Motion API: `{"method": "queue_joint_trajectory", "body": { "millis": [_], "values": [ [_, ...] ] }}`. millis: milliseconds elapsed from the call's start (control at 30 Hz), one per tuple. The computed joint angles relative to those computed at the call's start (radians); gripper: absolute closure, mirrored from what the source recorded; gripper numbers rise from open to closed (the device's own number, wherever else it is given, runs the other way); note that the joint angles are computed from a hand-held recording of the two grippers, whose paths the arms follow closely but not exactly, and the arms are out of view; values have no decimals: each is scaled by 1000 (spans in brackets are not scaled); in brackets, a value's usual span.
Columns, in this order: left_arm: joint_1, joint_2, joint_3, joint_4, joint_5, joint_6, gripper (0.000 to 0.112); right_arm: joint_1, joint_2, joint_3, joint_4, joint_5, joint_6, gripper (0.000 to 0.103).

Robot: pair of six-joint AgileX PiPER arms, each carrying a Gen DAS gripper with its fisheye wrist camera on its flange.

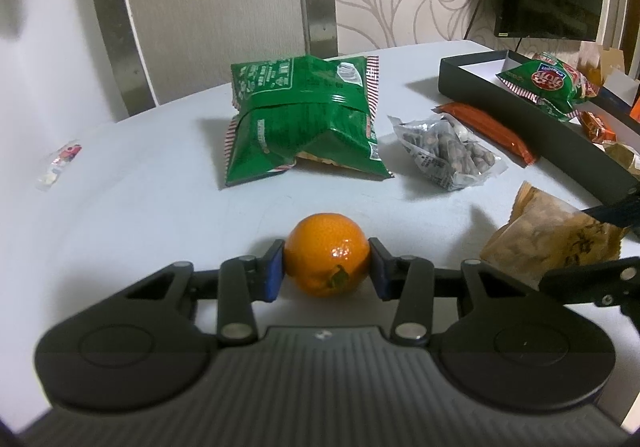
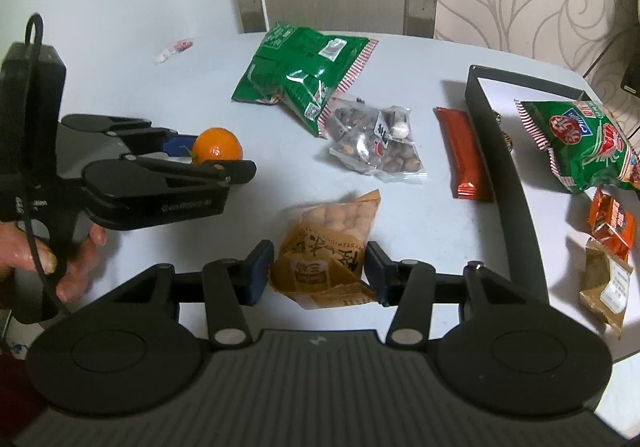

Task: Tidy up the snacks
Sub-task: 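Carry the orange and peanut bag with both tools over the black box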

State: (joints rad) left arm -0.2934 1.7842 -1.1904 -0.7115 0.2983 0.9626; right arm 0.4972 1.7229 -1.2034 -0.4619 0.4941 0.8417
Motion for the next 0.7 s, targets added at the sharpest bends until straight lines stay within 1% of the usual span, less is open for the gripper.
{"method": "queue_joint_trajectory", "body": {
  "millis": [200, 433, 700],
  "values": [
    [-3, -3, -6, 28, -7, -30, 67, -6, -29, 25, 12, -24, 6, 48],
    [-11, -7, -30, 78, -21, -91, 67, -2, -69, 37, -10, -39, 22, 48],
    [-29, -3, -67, 154, -25, -185, 67, 12, -114, 43, -43, -39, 45, 48]
  ]
}}
